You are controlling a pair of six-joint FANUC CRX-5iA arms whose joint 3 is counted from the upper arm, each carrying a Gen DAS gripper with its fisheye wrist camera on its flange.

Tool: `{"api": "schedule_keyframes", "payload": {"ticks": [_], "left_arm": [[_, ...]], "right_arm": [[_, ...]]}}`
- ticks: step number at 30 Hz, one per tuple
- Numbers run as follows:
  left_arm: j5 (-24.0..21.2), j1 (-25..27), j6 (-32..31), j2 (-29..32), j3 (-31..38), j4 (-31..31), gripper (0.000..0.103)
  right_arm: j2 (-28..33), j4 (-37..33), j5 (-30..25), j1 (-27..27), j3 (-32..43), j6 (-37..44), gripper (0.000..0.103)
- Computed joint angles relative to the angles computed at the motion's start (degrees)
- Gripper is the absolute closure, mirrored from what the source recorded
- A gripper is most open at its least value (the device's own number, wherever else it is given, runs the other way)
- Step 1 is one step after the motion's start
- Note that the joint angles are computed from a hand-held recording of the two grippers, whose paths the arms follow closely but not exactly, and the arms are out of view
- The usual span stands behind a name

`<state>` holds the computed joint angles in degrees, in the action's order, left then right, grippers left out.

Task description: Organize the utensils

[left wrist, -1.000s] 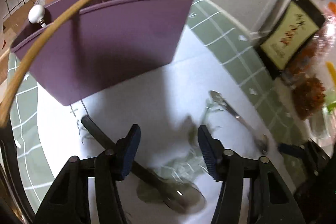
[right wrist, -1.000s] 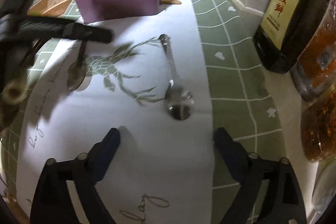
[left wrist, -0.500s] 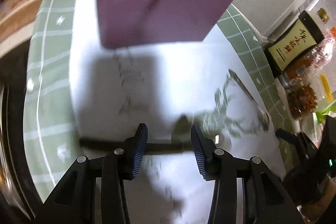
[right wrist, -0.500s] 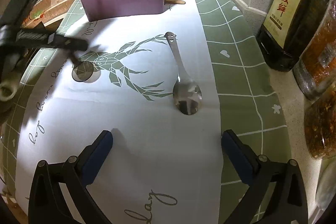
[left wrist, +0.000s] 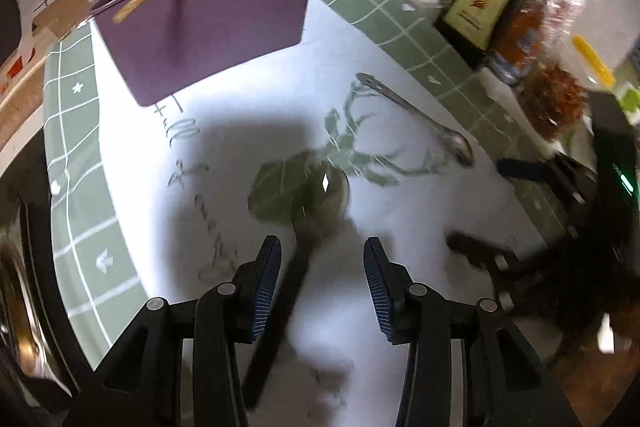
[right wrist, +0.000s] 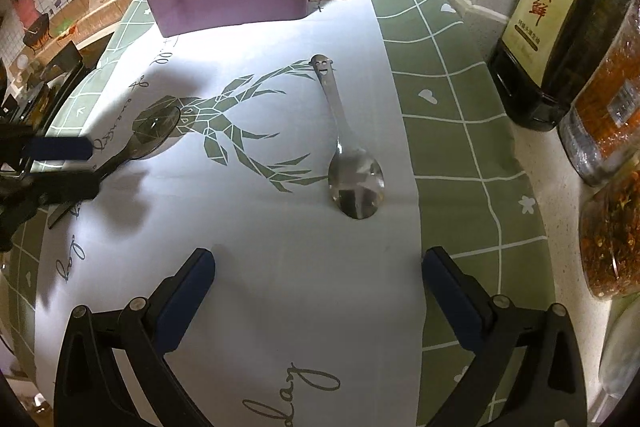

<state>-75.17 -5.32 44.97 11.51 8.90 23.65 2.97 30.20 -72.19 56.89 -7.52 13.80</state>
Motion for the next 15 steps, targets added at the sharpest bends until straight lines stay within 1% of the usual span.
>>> {"api": "schedule_keyframes", "payload": {"ticks": [2,3,4,5,6,8,9,11,12,13,14,15], "left_arm": [[-0.3,-1.5,4.6,2.5,3.3,-2.6,0.059],[-0.9,-1.9,6.2,3.6,4.6,-3.4,0.059],[-1.1,-2.2,7.0,4.3,5.3,-3.8,0.059],[-0.3,-2.7,7.5,4.3,5.4,-4.4,0.059],[0.0,-3.2,7.7,4.3,5.6,-4.9,0.059],[0.7,-4.0,8.1,4.0,5.3,-5.8,0.059],[1.4,-4.5,8.0,3.5,4.8,-6.3,0.059],[2.7,-5.1,7.0,2.3,3.3,-6.7,0.060],[3.6,-5.1,6.7,1.6,2.3,-6.7,0.063],[4.6,-5.2,6.5,1.0,1.4,-6.6,0.074],[5.2,-5.2,6.4,0.4,0.6,-6.4,0.084],[6.0,-5.2,6.9,-0.3,-0.1,-6.5,0.088]], "right_arm": [[-0.3,-2.1,0.2,-0.7,0.8,2.7,0.000],[-1.4,-2.8,1.5,-1.1,0.3,2.9,0.001],[-3.1,-1.8,2.6,-1.1,-1.0,0.8,0.005],[-4.1,-0.3,2.6,-1.0,-2.0,-1.4,0.009],[-5.3,3.4,0.9,-0.5,-3.2,-5.1,0.010],[-6.4,8.1,-2.8,-0.1,-4.0,-8.2,0.010],[-7.0,9.6,-3.9,-0.2,-4.2,-8.9,0.010],[-8.2,10.3,-4.2,-1.0,-4.4,-8.0,0.011],[-8.4,10.2,-4.1,-1.5,-4.2,-7.1,0.014],[-8.6,9.6,-3.8,-2.0,-3.9,-6.0,0.024],[-8.5,8.6,-3.2,-2.6,-3.3,-4.8,0.031],[-8.2,6.1,-1.9,-3.7,-2.2,-2.2,0.032]]}}
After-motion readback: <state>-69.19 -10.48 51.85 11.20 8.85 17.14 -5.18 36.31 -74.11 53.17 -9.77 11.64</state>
